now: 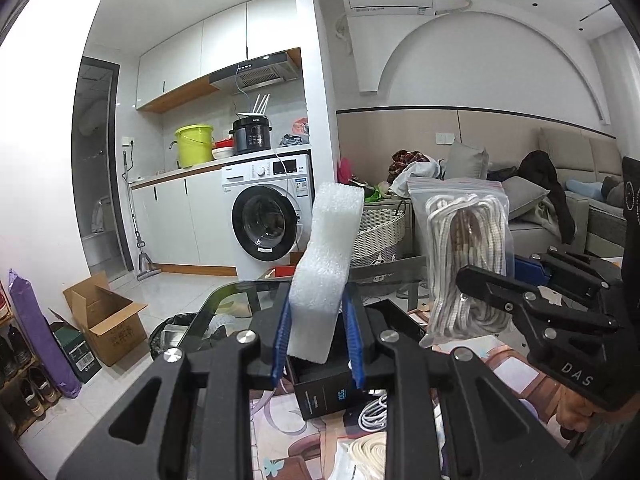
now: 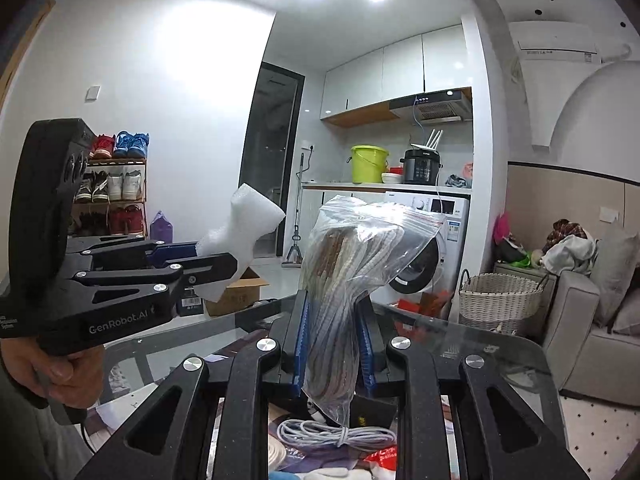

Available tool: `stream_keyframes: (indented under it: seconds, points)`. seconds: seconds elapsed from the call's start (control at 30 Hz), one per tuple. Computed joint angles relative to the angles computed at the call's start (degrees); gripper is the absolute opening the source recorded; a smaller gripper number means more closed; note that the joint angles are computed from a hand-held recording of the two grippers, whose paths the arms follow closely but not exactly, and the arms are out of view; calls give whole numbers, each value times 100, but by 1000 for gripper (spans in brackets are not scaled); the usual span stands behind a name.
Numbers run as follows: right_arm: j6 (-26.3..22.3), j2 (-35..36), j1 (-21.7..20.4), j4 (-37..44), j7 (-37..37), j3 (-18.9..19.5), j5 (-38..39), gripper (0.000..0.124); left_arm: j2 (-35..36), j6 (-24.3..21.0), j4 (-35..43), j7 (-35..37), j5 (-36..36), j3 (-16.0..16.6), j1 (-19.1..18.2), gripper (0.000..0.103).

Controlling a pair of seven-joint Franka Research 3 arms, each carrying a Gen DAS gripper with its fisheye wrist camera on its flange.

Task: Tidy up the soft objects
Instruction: 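Lift the foam block and rope bag and carry both over the black box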

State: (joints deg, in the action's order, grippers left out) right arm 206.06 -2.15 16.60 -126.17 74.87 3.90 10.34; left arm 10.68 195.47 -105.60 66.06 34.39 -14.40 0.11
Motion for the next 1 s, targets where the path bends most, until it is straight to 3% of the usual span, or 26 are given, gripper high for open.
stream_keyframes:
  seconds: [0.03, 0.13, 0.2, 0.27, 0.33, 0.4, 0.5, 0.6, 0.67, 0.87, 0.93, 1.0]
  points:
    - [-38, 64, -10, 113, 9, -12, -25, 21, 66, -68, 131, -278, 273, 7, 24, 23]
    - [-49, 246, -40, 401, -31, -16, -79, 21, 271, -351, 386, -155, 189, -673, 553, 23]
    - [-67, 384, -31, 635, -225, 5, 65, 21, 402, -486, 574, -29, 30, -768, 563, 23]
    - [-166, 542, -59, 914, -245, 7, 65, 21, 515, -545, 774, 91, -170, -470, 233, 23]
    - [-287, 707, -89, 1207, -249, 10, 122, 21, 646, -596, 960, 228, -338, -510, 209, 23]
    - [-394, 865, -53, 1480, -392, -20, 317, 21, 830, -692, 1205, 394, -509, -753, 352, 23]
    - [-724, 1121, -136, 1985, -444, 19, 336, 21, 1025, -773, 1530, 566, -760, -598, 137, 23]
    - [-905, 1399, 94, 2477, -751, -219, 687, 21, 1210, -858, 1817, 729, -990, -430, -81, 23]
    - [-1145, 1540, -75, 2746, -693, -107, 605, 21, 1336, -943, 2006, 846, -1119, -393, -170, 23]
    - [-1541, 1999, 371, 3401, -847, -717, 869, 21, 1514, -1195, 2273, 1059, -1406, -184, -435, 23]
    - [-1718, 2107, 605, 3539, -775, -1036, 873, 21, 1580, -1413, 2360, 1275, -1540, -406, -289, 23]
    - [-1853, 2204, 843, 3657, -617, -1396, 815, 21, 1646, -1678, 2516, 1374, -1659, -312, -405, 23]
